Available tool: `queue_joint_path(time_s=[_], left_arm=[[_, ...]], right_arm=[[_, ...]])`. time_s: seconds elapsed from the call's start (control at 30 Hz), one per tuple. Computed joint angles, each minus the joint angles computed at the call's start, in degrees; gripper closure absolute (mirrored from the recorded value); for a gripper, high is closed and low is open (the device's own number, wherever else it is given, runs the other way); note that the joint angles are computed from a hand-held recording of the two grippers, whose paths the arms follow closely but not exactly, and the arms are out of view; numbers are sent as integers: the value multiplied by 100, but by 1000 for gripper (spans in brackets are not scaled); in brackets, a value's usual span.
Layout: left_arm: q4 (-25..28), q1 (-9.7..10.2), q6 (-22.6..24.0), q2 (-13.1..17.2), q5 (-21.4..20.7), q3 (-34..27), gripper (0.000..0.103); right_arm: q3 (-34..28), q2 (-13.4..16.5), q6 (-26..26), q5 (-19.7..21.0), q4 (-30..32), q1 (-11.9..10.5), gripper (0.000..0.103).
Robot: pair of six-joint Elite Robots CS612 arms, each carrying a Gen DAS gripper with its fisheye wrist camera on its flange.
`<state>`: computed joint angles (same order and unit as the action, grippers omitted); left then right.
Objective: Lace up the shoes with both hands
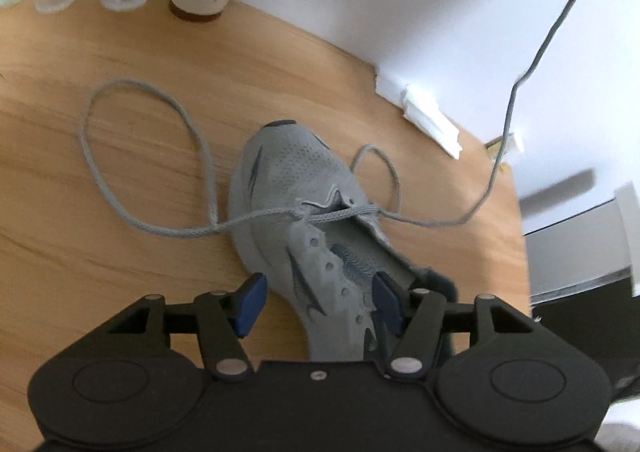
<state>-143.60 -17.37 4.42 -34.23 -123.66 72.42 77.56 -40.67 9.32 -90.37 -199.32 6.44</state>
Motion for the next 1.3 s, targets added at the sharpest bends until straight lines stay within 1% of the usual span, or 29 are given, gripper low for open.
queue_joint_path(time_s=[0.03, 0.07, 0.1, 0.17, 0.23, 0.3, 0.33, 0.4, 0.43, 0.5, 0.53, 0.57, 0.6, 0.63, 0.67, 0.73, 0.77, 0.8, 0.83, 0.87, 0.97, 1.03, 1.1, 1.17, 1.3], left_arm=[[-67, -20, 55, 8, 26, 7, 70], [-199, -51, 207, 0, 157, 39, 77], [-298, -68, 412, 5, 230, 48, 77], [-412, -82, 904, 28, 279, 21, 84], [-318, -86, 1167, 84, 297, -118, 88], [-146, -97, 1293, 156, 318, -295, 92], [-71, -111, 1381, 195, 334, -403, 92], [120, -126, 1547, 200, 252, -484, 93], [201, -136, 1684, 180, 226, -479, 92], [275, -147, 1886, 136, 207, -443, 89], [301, -144, 1906, 103, 201, -412, 85], [343, -128, 1916, 81, 152, -395, 76], [339, -109, 1935, 63, 127, -368, 72], [334, -104, 1940, 49, 204, -343, 66], [326, -107, 1910, 34, 335, -313, 65], [506, -83, 1849, 37, 385, -307, 66], [536, -67, 1877, 30, 361, -279, 72], [568, -51, 1906, 23, 336, -252, 72], [578, -36, 1881, 20, 311, -230, 76], [544, -24, 1748, 28, 283, -219, 78], [506, 16, 1360, 61, 157, -228, 80], [469, 29, 1223, 48, 129, -204, 83], [388, 18, 1202, -1, 197, -120, 83], [354, 0, 1227, -63, 269, -27, 83], [462, -3, 1366, -156, 288, 84, 83]], right_arm=[[-11, -20, -59, -119, -132, 6, 101], [-45, -23, -121, -269, -216, 12, 101], [-115, -2, -163, -429, -231, 21, 101], [-200, 22, -167, -841, -297, 45, 101], [-189, -1, -126, -1029, -428, 44, 101], [-169, -6, -177, -1155, -692, 51, 101], [-146, -25, -188, -1178, -760, 42, 101], [-70, -63, 19, -1029, -776, -2, 101], [-43, -67, 40, -980, -723, -7, 101], [8, -73, 79, -882, -615, -17, 101], [33, -76, 101, -832, -570, -21, 101], [67, -79, 149, -765, -529, -24, 101], [115, -81, 214, -681, -464, -24, 101], [148, -83, 243, -649, -417, -20, 101], [172, -84, 272, -640, -390, -16, 101], [210, -65, 390, -639, -302, 1, 101], [207, -51, 402, -695, -276, 21, 101], [199, -34, 401, -765, -243, 47, 101], [179, -8, 377, -867, -199, 85, 101], [167, 9, 359, -950, -161, 116, 101], [169, 17, 365, -1096, -71, 174, 101], [198, 12, 470, -1233, 8, 226, 101], [253, -8, 492, -1293, 62, 257, 101], [209, 6, 408, -1444, 149, 318, 101], [284, -49, 406, -1497, 91, 377, 101]])
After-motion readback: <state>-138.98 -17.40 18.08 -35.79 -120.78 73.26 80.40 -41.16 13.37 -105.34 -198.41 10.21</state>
